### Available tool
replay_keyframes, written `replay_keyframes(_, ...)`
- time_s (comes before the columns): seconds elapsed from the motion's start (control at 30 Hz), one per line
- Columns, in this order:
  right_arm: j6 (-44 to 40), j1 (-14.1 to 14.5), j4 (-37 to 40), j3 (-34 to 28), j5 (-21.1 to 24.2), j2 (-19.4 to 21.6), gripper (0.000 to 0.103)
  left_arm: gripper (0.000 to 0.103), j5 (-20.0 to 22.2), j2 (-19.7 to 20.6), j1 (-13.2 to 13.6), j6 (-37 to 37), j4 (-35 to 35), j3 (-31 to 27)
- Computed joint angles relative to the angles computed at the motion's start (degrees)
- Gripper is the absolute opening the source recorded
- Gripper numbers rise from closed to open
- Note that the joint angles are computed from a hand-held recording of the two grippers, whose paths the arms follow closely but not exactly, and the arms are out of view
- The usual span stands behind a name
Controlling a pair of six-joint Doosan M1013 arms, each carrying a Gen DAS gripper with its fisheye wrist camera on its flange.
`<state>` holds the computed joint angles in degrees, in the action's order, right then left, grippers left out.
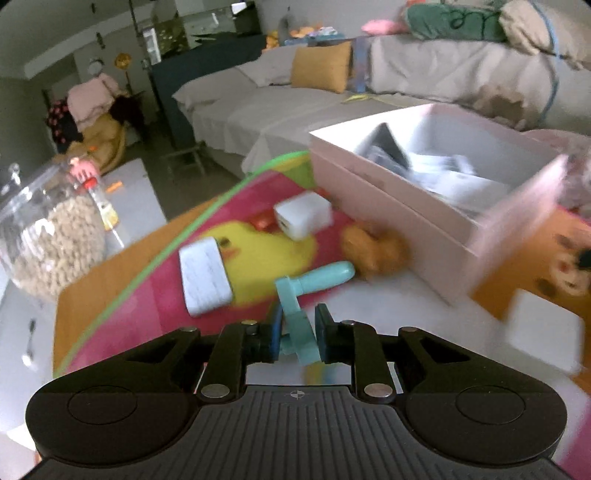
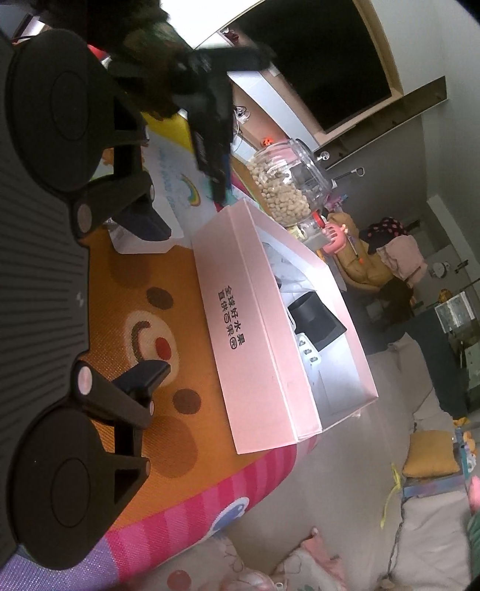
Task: Organize rigid objects
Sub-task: 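Grasp the teal plastic toy with the left gripper, then grasp the white plug charger with the right gripper and lift it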
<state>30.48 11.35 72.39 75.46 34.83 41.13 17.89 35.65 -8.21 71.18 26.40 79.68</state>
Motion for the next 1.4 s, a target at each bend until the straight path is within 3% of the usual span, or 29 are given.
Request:
replay_keyframes(0.07, 0.3, 0.1, -0.7, -0.1, -0.2, 0.0, 0.072, 0.022, -1.3, -1.9, -0.6, -1.5, -0.4, 3.1)
replay_keyframes(0.2, 1.4, 0.4, -3.3, -0.7, -0.4, 0.2, 0.075, 0.024, -1.9, -4.6, -1.3, 4.6, -8.9, 7.1)
replay_keyframes(0.27, 1.5, 0.8, -5.1, -0.9, -1.1, 0.1, 0.076, 0.025, -1.2, -5.3, -2.1, -1.8, -2.6, 8.1)
replay_keyframes(0.33, 1.4, 1.3, -7.1, -0.8, -2.2, -0.1, 0.078, 0.026, -0.6, -5.2, -2.4, -4.0, -0.7, 8.0)
replay_keyframes(0.47, 2.6, 2.6, -14.4, -1.2, -4.0, -0.4, 0.087, 0.044, -0.8, -4.4, -2.0, 0.7, -10.4, 6.8)
replay_keyframes(0.6, 3.1, 3.4, -19.4, -1.2, -4.4, -0.7, 0.091, 0.047, -2.2, -3.6, -1.4, 7.7, -19.9, 6.1)
replay_keyframes(0.77, 5.4, 4.6, -26.4, -1.1, -5.5, -1.1, 0.097, 0.047, -3.9, -3.8, -1.5, 8.0, -19.1, 7.1)
replay_keyframes(0.9, 7.4, 5.5, -32.0, -0.8, -6.1, -1.4, 0.101, 0.047, -2.8, -4.5, -1.0, 16.0, -28.2, 7.5)
replay_keyframes(1.0, 8.3, 5.5, -32.8, -1.0, -5.1, -1.4, 0.103, 0.047, -1.8, -5.2, -0.6, 24.3, -37.8, 8.2)
replay_keyframes(1.07, 9.0, 5.5, -33.4, -0.9, -5.1, -1.5, 0.103, 0.047, -2.4, -5.3, -0.5, 26.0, -40.9, 8.7)
replay_keyframes(1.23, 11.0, 5.9, -35.1, -0.6, -5.7, -1.8, 0.103, 0.049, -3.8, -5.0, -0.9, 22.5, -38.7, 8.7)
replay_keyframes(1.4, 3.8, 5.7, -30.1, 1.8, -6.1, -2.9, 0.103, 0.051, -1.7, -5.3, -1.4, 24.1, -36.2, 8.5)
